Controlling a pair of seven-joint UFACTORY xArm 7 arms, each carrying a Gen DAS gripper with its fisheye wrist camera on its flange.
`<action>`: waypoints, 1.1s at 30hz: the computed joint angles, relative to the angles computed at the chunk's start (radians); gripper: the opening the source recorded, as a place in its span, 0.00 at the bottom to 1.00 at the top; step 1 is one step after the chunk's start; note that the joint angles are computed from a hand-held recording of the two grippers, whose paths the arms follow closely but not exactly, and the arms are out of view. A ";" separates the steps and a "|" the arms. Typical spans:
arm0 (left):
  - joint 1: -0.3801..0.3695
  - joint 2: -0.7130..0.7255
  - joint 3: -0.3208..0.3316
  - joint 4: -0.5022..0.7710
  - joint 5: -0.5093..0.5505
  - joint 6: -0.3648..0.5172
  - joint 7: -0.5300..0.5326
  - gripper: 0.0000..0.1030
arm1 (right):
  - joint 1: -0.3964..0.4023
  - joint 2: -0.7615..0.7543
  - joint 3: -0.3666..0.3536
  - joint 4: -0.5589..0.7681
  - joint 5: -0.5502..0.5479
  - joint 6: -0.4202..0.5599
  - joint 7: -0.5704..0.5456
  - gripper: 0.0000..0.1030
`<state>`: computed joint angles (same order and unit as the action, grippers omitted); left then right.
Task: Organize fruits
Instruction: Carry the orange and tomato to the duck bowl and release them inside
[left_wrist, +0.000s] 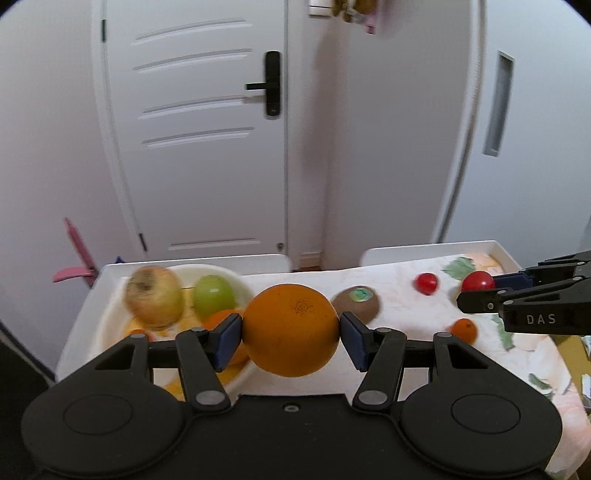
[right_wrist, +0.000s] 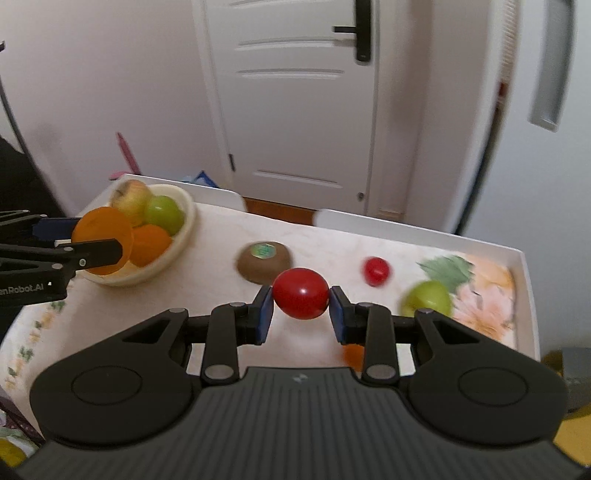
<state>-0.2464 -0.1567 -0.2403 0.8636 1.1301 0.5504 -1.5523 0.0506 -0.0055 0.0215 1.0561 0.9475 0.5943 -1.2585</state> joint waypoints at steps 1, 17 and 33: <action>0.003 -0.016 0.008 -0.015 -0.009 -0.003 0.011 0.61 | 0.007 -0.005 0.007 -0.003 0.000 -0.001 0.007 0.46; 0.230 -0.147 0.054 -0.222 -0.111 -0.215 0.226 0.60 | 0.172 0.003 0.090 -0.019 -0.059 -0.113 0.196 0.46; 0.327 -0.037 0.070 -0.237 -0.189 -0.376 0.435 0.62 | 0.191 0.117 0.155 0.044 -0.173 -0.213 0.349 0.46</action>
